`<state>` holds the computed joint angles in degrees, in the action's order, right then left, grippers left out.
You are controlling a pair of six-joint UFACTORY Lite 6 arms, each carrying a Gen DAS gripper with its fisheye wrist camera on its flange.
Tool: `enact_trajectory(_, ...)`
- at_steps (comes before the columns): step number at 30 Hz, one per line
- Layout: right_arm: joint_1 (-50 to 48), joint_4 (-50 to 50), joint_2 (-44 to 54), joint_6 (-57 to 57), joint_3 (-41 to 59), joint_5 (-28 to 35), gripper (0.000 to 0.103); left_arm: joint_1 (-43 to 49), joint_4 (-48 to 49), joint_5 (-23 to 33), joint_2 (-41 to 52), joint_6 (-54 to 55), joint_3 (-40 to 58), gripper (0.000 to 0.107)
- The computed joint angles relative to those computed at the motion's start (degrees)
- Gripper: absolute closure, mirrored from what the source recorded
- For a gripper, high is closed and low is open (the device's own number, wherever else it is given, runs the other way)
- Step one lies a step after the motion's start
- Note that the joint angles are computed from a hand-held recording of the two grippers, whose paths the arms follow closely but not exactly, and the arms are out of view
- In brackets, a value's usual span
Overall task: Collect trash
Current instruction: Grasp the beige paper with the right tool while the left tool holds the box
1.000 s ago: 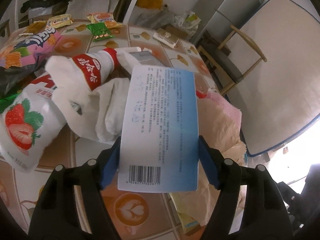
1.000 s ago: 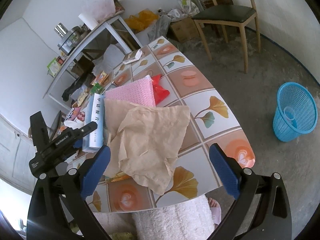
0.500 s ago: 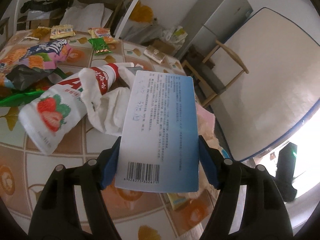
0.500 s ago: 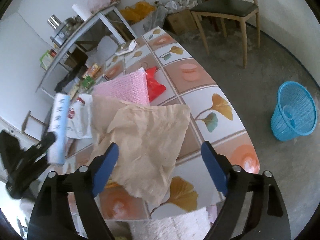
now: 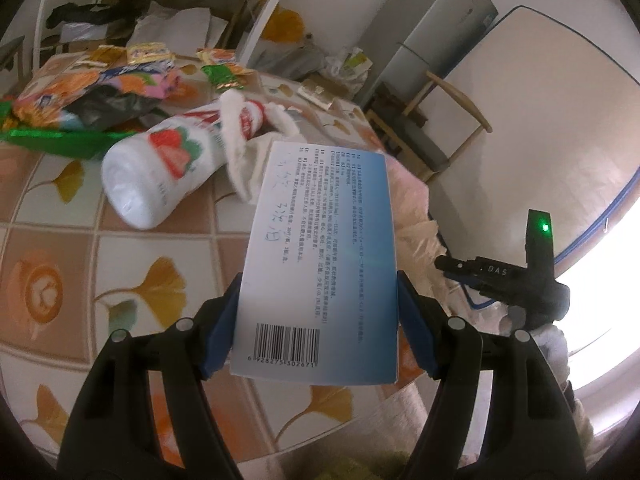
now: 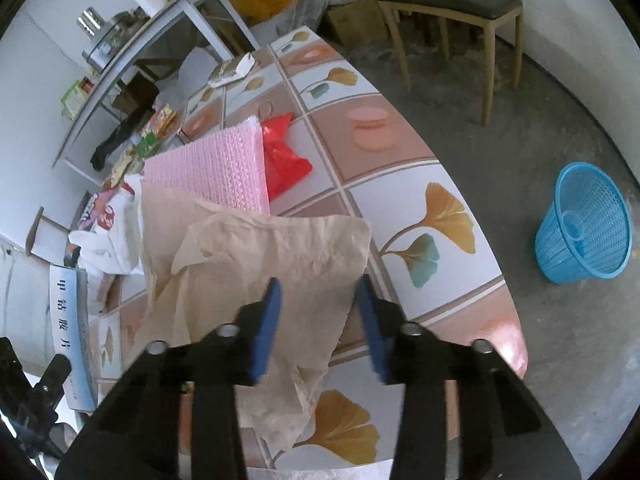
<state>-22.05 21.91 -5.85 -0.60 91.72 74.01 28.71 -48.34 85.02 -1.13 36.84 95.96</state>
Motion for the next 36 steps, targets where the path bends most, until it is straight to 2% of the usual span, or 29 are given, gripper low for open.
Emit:
enact_trajectory(1, 0.68, -0.93, 0.05, 0.29, 0.26, 0.16, 0.079, 0.61, 0.22, 0.05, -0.16, 0.35, -0.73, 0.039)
enact_trajectory(2, 0.84, -1.23, -0.21, 0.40, 0.25, 0.38, 0.090, 0.92, 0.39, 0.02, -0.12, 0.50, -1.02, 0.039)
enact_trajectory(3, 0.83, -1.26, -0.29, 0.69, 0.63, 0.76, 0.096, 1.32, 0.54, -0.02, -0.20, 0.75, -1.43, 0.039)
enact_trajectory(9, -1.79, 3.87, -1.63, -0.57, 6.89, 4.12, 0.099, 4.27, 0.15, 0.56, 0.89, 1.65, -1.44, 0.039)
enact_trajectory(14, -4.94, 15.45, 2.80, -0.97, 23.07, 10.98, 0.100, 5.28, 0.31, 0.08, 0.44, 1.97, -2.45, 0.039)
enact_trajectory(18, -0.37, 13.57, 10.16, 2.28, 40.00, 14.73, 0.099, 6.05, 0.19, -0.06, 0.00, 2.16, -3.43, 0.039)
enact_trajectory(20, 3.76, 9.43, 12.14, 3.97, 42.52, 15.31, 0.093, 6.28, 0.10, 0.01, -0.08, 2.05, -3.68, 0.039)
enact_trajectory(21, 6.61, 6.39, 12.61, 4.46, 42.00, 15.74, 0.079, 6.38, 0.02, 0.09, -0.12, 1.99, -3.81, 0.039)
enact_trajectory(22, 8.81, 4.23, 12.39, 4.82, 40.35, 15.40, 0.070, 6.61, -0.04, 0.22, -0.49, 2.19, -4.30, 0.039)
enact_trajectory(23, 11.32, 1.91, 11.03, 5.16, 36.48, 14.10, 0.053, 6.57, -0.05, 0.22, -0.81, 2.15, -4.58, 0.039)
enact_trajectory(24, 12.98, 0.48, 8.74, 4.96, 31.69, 12.59, 0.050, 6.57, -0.08, 0.21, -0.94, 2.23, -4.74, 0.039)
enact_trajectory(27, 20.48, -6.86, 6.08, 7.88, 21.84, 8.44, 0.050, 6.43, 0.04, 0.05, -1.18, 2.24, -5.16, 0.039)
enact_trajectory(29, 23.45, -8.25, 5.45, 9.54, 17.03, 5.49, 0.049, 6.16, 0.21, -0.11, -0.98, 1.96, -5.06, 0.039)
enact_trajectory(36, 29.61, -11.90, 8.79, 13.98, 15.16, 0.35, 0.042, 5.93, 0.41, -0.38, -0.43, 1.34, -4.74, 0.039)
